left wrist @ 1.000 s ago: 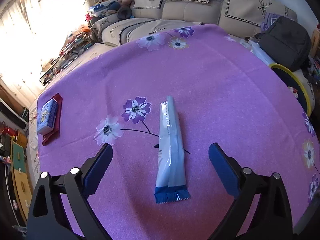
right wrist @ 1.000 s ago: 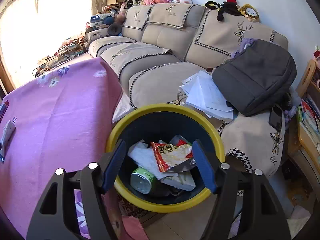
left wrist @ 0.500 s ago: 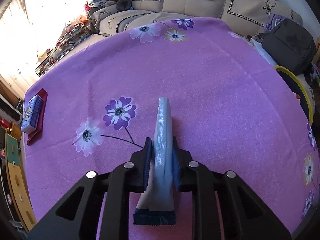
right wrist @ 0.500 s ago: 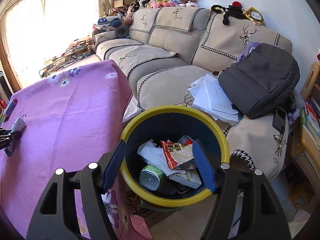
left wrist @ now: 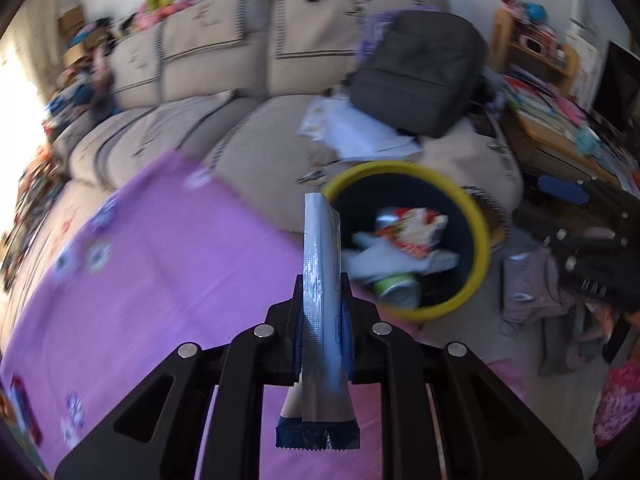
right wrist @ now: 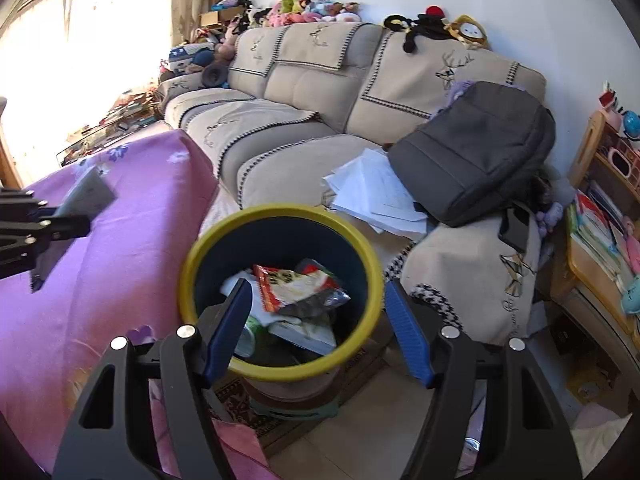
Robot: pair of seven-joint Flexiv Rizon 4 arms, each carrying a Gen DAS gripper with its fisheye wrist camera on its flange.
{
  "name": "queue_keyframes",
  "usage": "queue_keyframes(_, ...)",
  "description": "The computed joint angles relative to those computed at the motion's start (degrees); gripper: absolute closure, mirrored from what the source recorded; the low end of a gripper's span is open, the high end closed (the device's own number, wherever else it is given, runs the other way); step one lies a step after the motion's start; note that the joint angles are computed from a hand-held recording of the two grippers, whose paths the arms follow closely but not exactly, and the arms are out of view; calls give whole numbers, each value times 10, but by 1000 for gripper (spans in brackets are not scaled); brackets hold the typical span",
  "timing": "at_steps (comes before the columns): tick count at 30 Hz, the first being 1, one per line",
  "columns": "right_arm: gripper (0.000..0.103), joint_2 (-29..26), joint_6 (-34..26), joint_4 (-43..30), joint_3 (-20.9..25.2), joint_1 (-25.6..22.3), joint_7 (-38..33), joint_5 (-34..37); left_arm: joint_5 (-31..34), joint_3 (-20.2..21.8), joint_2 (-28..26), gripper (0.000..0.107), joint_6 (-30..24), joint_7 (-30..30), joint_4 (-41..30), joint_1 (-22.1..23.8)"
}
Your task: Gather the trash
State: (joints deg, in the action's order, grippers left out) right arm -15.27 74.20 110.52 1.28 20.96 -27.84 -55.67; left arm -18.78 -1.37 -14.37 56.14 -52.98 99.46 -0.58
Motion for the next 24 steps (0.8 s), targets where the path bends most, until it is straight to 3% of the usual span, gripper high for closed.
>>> queue_keyframes(4,38,7,2,14,-5,-7,5,-8,35,-18,-71,91,-40,-36,-94,-34)
queue_keyframes(10,38,9,6,26,-2,-19,6,-11,105,0,-173,88,-117,-123,-230,-77)
queue_keyframes(12,36,7,6,26,1,-21,-2,-2,122,7,-193,62,-139,-148,-256,-84)
queue_keyframes(13,36,8,5,28,1,-20,-2,-1,131,12,-204,38,-148,-163,-270,-88)
queue_keyframes(14,36,8,4,28,2,-20,-6,2,138,14,-211,27,-149,-173,-278,-89)
queue_keyframes(17,36,10,8,31,5,-19,-12,9,137,12,-205,27,-143,-188,-266,-79)
queue_keyframes(19,35,14,18,36,5,-17,-11,6,112,1,-171,27,-114,-183,-218,-60)
queue_keyframes(24,31,20,42,42,12,-8,-15,3,54,-3,-29,15,71,-154,-21,-23)
